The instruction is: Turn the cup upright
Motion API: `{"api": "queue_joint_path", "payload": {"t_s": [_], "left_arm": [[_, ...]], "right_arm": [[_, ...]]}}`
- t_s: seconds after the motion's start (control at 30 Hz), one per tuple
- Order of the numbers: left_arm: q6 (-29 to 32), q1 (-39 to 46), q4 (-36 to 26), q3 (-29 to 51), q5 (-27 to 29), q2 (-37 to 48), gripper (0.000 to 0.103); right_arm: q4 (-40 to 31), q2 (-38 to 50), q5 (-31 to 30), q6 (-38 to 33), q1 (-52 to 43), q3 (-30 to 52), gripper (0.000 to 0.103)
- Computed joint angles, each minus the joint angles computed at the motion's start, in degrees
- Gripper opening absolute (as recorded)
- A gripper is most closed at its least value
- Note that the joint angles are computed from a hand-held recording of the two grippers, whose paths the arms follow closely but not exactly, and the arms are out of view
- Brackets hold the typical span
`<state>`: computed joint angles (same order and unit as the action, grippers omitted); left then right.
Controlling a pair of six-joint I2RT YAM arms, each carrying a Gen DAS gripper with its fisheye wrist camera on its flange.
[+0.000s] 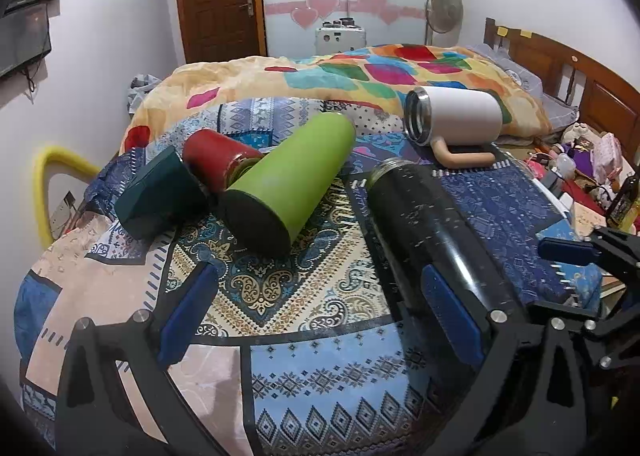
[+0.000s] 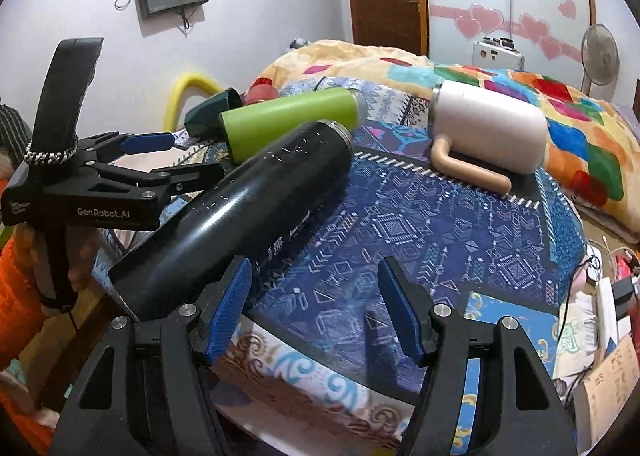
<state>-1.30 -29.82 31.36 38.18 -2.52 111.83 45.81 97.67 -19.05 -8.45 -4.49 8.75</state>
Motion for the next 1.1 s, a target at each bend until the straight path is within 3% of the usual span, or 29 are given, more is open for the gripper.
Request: {"api": "queue_joint_path", "payload": {"t_s": [0.13, 0.27, 0.4, 0.5, 0.8, 0.93, 1.1], "left_arm": [[-0.45, -0.63, -5.37, 1.90, 3.23, -1.94, 0.103], [-1.08, -2.19, -14.44, 8.74, 4.95, -0.31, 0.103], [-0.78, -3.86, -21.72, 15.39, 5.35, 2.78, 0.092], [-0.42, -4.23, -28.56, 21.51, 6.67, 6.47, 0.090], [1.91, -4.78, -45.71, 35.64, 7.23, 15.15, 0.078], [1.82, -4.80, -49.16, 38.57, 6.75, 16.77, 0.076], [1.26, -4.45, -47.49, 36.63, 6.47, 15.60, 0.073]], "right_arm": [[1.14, -0.21, 0.60, 1.58, -1.16, 0.09, 0.062], [-0.64, -3.99, 0.26, 1.59, -3.92, 0.08, 0.063], [-1.65, -6.68, 0.15, 0.80, -6.47, 0.22, 0.063], [-0.90, -6.87, 0.06, 0.54, -7.51, 0.35, 0.063], [4.22, -0.80, -1.85, -0.23, -8.64, 1.92, 0.064], [6.35, 1.69, -2.56, 0.00, -9.26, 2.46, 0.064], [6.81, 2.41, -3.44, -0.56, -10.06, 2.54, 0.064]]}}
